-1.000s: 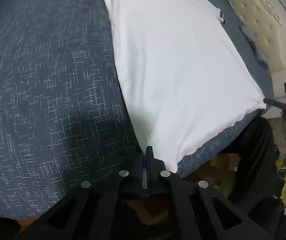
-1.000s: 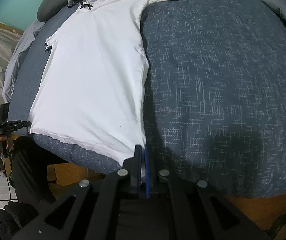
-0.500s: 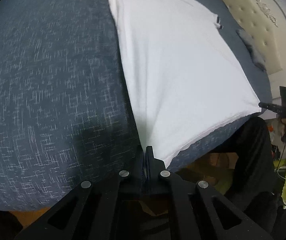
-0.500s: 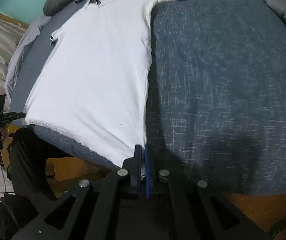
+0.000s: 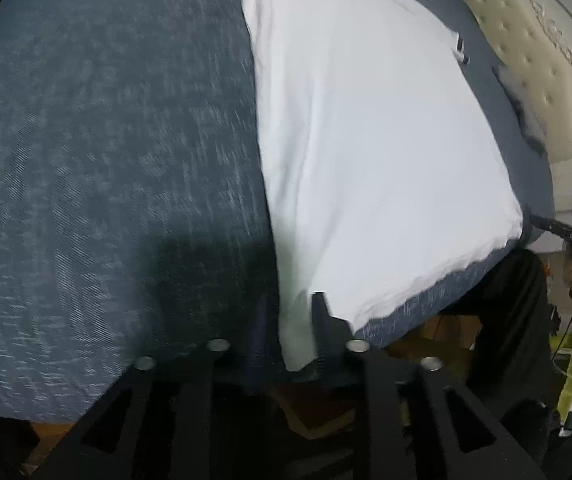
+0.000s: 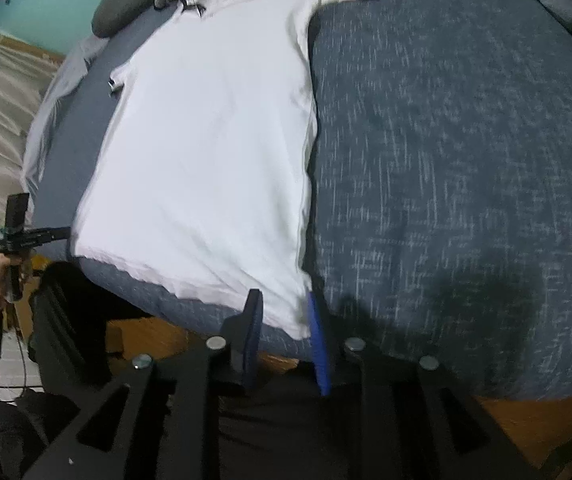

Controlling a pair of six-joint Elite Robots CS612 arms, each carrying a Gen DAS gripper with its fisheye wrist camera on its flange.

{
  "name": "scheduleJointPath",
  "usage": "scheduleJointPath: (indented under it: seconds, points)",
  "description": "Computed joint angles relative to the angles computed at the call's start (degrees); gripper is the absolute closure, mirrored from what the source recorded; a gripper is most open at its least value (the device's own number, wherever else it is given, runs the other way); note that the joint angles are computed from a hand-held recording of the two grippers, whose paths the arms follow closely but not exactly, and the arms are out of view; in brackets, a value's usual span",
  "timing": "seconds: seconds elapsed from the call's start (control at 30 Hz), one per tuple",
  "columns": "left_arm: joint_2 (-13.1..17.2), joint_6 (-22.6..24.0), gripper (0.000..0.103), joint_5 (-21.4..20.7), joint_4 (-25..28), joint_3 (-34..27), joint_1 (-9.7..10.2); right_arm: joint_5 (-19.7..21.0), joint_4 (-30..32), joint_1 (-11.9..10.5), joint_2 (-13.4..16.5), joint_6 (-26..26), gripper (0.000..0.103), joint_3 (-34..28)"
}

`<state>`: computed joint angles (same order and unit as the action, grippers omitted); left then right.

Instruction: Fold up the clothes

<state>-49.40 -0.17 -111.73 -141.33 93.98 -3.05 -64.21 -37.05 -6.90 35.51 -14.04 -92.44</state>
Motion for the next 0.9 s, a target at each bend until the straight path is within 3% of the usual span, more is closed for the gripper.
scheduleJointPath:
  seconds: [0.2,0.37,0.53,0.7,0.9]
  points:
    - [3.4,-4.9,0.067,-0.9,-4.7,-5.4,1.18,1.8,-8.0,-0.4,-1.6,5.2,0.077,3.8]
    - [8.0,-8.3,0.066,-1.8,-6.2,-12.9,1.54,2.9,-20.1,0.2,-3.1,11.9,0.075,10.7]
    - [11.4,-13.5,0.064,1.2,-10.4,-17.1,0.04,5.4,-30.6,0.7,-4.3,18.8,0.071,18.1]
    - [16.6,-17.3,0.064,2.3,-10.9,-24.5,-0.33,6.3,-37.7,1.4,-6.1,22.3,0.066,26.0]
    - [20.1,-19.0,0.064,1.1,-9.5,-29.7,0.1,6.1,-43.8,1.8,-7.5,24.2,0.066,32.1]
